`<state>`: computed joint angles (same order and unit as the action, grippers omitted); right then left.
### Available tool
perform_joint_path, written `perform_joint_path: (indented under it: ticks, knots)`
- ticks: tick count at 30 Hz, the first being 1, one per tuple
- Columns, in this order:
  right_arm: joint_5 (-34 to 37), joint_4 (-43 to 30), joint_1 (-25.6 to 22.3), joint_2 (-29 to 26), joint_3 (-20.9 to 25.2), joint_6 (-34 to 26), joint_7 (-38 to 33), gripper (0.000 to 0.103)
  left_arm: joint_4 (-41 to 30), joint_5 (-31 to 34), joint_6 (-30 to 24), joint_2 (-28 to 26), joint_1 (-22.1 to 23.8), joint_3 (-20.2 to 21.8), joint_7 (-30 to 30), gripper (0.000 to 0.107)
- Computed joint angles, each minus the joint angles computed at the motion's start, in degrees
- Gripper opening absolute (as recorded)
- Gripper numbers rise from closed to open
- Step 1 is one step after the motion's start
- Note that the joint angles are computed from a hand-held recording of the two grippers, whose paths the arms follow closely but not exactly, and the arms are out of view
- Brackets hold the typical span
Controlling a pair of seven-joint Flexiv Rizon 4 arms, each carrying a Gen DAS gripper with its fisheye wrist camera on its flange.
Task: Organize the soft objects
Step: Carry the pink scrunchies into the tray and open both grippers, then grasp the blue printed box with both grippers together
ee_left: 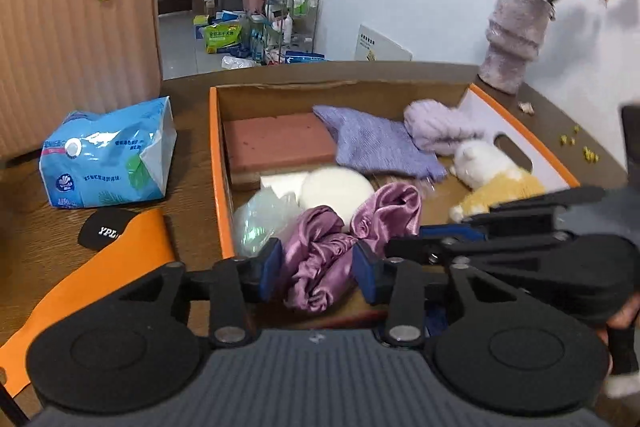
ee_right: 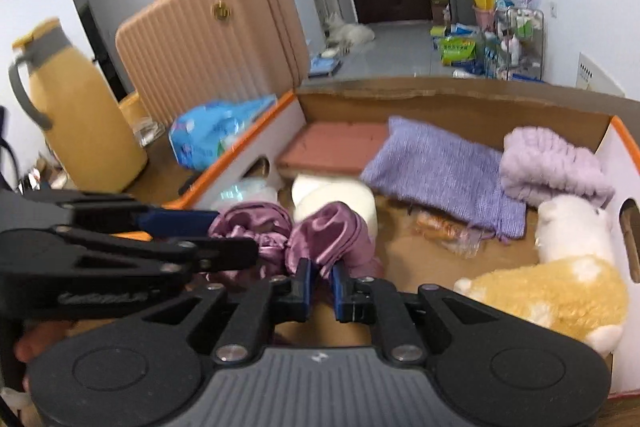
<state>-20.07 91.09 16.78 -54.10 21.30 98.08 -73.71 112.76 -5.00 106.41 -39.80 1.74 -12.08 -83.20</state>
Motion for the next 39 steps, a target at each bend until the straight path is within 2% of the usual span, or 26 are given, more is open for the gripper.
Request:
perform_joint_path:
  ticks: [1,2,5,6,7,9,13,16,20,24,27,29,31,34,39]
  knots:
    - [0.01,0.29,-0.09,0.08,0.06,-0.08,-0.06,0.011,0.25,-0.25,-0.70,0.30,-1.24,0.90,0.18,0.033]
    - [0.05,0.64,-0.50,0.39,0.46,-0.75,0.02,0.011,0.84,-0.53,0.23,0.36,-2.40,2.02,-0.06,0.033]
    - [-0.17,1.66,-3.50,1.13,3.99,-3.86,-1.25,0.016,1.97,-0.94,-1.13,1.56,-2.13,1.34,-0.55,0.033]
    - [0.06,1.98,-4.12,1.44,4.81,-4.64,-1.89,0.018,2.09,-1.46,-1.05,1.90,-3.38,2.55,-0.76,0.035]
    - [0.69,2.71,-3.93,2.20,4.49,-4.49,-2.15,0.021,2.31,-2.21,-0.71,2.32,-5.45,4.71,-0.97,0.043]
    - [1.76,4.54,-3.43,4.12,3.45,-3.60,-2.54,0.036,3.87,-3.47,-0.24,4.17,-8.21,7.69,-1.46,0.048]
    - [3.15,9.93,-4.48,9.30,3.01,1.39,-2.65,0.041,7.59,-4.29,1.66,9.09,-10.49,9.72,-2.08,0.052]
    - [3.90,15.52,-2.59,15.24,-1.14,6.77,-1.68,0.045,10.28,-7.28,3.81,12.70,-16.47,14.77,-2.07,0.055]
    - [4.02,23.09,-1.41,21.94,-4.57,14.73,-0.65,0.052,14.34,-11.44,9.01,16.00,-21.86,17.37,-0.94,0.059]
    - [7.13,29.04,4.60,26.31,-11.26,19.66,-2.53,0.054,17.84,-16.57,13.79,17.18,-25.29,16.88,1.35,0.067]
    - [9.84,32.07,7.60,28.18,-13.67,21.56,-4.33,0.054,20.38,-22.61,17.59,18.14,-28.21,16.38,2.51,0.067]
    - [12.48,34.99,9.12,29.35,-14.47,25.49,-6.46,0.058,23.36,-23.70,22.99,18.49,-28.82,14.97,1.17,0.072]
    - [15.14,38.73,10.24,29.62,-14.27,31.28,-9.30,0.064,26.82,-23.84,29.06,18.03,-29.22,13.23,-1.04,0.076]
    - [17.40,44.20,10.68,28.82,-12.65,37.49,-11.76,0.064,31.83,-26.14,37.41,15.78,-31.15,10.45,-4.33,0.077]
    - [23.94,53.40,13.46,23.02,-9.03,51.48,-12.46,0.064,38.51,-33.50,48.39,9.86,-37.30,6.51,-12.34,0.077]
